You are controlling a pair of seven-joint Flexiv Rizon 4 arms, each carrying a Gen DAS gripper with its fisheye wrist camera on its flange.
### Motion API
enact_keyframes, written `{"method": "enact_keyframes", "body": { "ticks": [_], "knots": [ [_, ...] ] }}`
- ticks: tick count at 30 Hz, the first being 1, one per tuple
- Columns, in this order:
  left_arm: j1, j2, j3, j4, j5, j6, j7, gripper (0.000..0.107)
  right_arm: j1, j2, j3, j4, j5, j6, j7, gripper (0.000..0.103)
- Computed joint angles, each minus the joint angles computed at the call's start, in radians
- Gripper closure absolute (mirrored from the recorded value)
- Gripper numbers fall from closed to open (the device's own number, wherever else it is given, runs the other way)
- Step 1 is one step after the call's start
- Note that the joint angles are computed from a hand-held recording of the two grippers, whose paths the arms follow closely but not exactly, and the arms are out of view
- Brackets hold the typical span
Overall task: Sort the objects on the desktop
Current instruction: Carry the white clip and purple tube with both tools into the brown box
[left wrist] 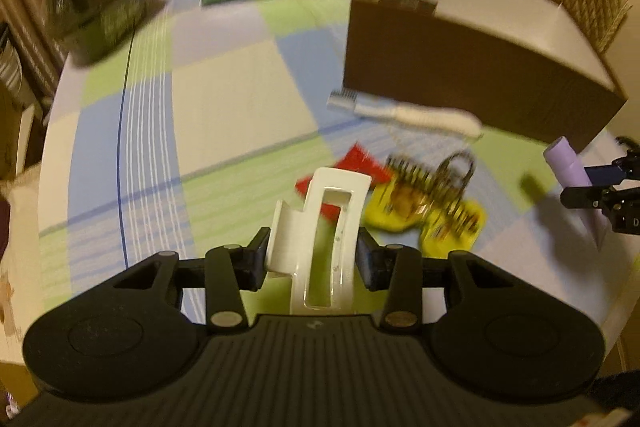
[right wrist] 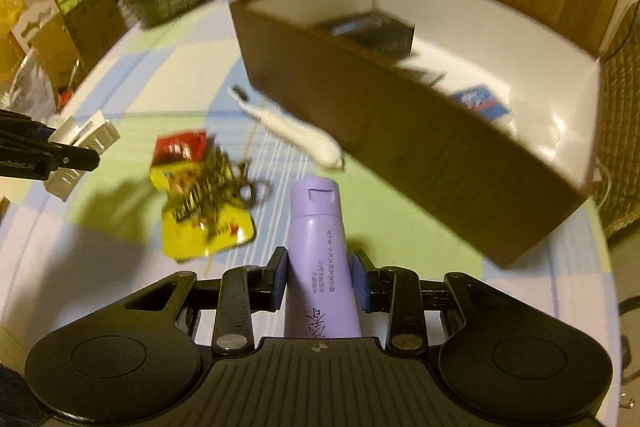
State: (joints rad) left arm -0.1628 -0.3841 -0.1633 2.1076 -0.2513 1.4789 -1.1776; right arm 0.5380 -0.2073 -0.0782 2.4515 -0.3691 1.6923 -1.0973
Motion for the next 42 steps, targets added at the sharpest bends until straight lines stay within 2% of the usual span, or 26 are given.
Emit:
{"method": "enact_keyframes", "body": {
  "ticks": [4, 7, 10, 12, 15, 19, 23, 25, 30, 42],
  "knots": [
    [0.059, 0.014, -0.103, -0.006, -0.059, 0.025, 0.062, 0.069, 0.013, 0.042, -0.04, 0.0, -0.018, 0.006, 0.007, 0.072],
    [0.102, 0.006, -0.193, -0.018, -0.11, 0.066, 0.12, 0.069, -0.041, 0.056, -0.009, -0.02, -0.022, 0.005, 0.005, 0.072],
    [0.096, -0.016, -0.219, -0.059, -0.117, 0.084, 0.138, 0.069, -0.028, 0.068, -0.059, -0.029, -0.06, 0.016, 0.021, 0.072],
    [0.085, -0.036, -0.224, -0.094, -0.11, 0.093, 0.141, 0.069, 0.017, 0.076, -0.136, -0.028, -0.1, 0.032, 0.039, 0.072],
    [0.082, -0.069, -0.24, -0.153, -0.103, 0.092, 0.149, 0.069, -0.04, 0.067, -0.096, -0.063, -0.086, 0.034, 0.014, 0.072],
    [0.022, -0.118, -0.186, -0.263, -0.081, 0.052, 0.134, 0.069, -0.064, 0.045, -0.097, -0.113, -0.072, 0.036, -0.016, 0.072],
    [-0.025, -0.175, -0.158, -0.38, -0.07, 0.013, 0.129, 0.069, -0.174, -0.001, 0.004, -0.197, -0.029, 0.017, -0.071, 0.072],
    [-0.055, -0.21, -0.137, -0.449, -0.061, -0.016, 0.125, 0.069, -0.188, -0.025, 0.011, -0.231, -0.02, 0.009, -0.086, 0.072],
    [-0.138, -0.295, -0.064, -0.614, -0.035, -0.112, 0.089, 0.069, -0.299, -0.094, 0.124, -0.337, 0.026, -0.047, -0.148, 0.072],
    [-0.233, -0.46, 0.013, -0.909, 0.026, -0.3, 0.011, 0.068, -0.374, -0.215, 0.184, -0.493, 0.086, -0.16, -0.246, 0.072]
  ]
}}
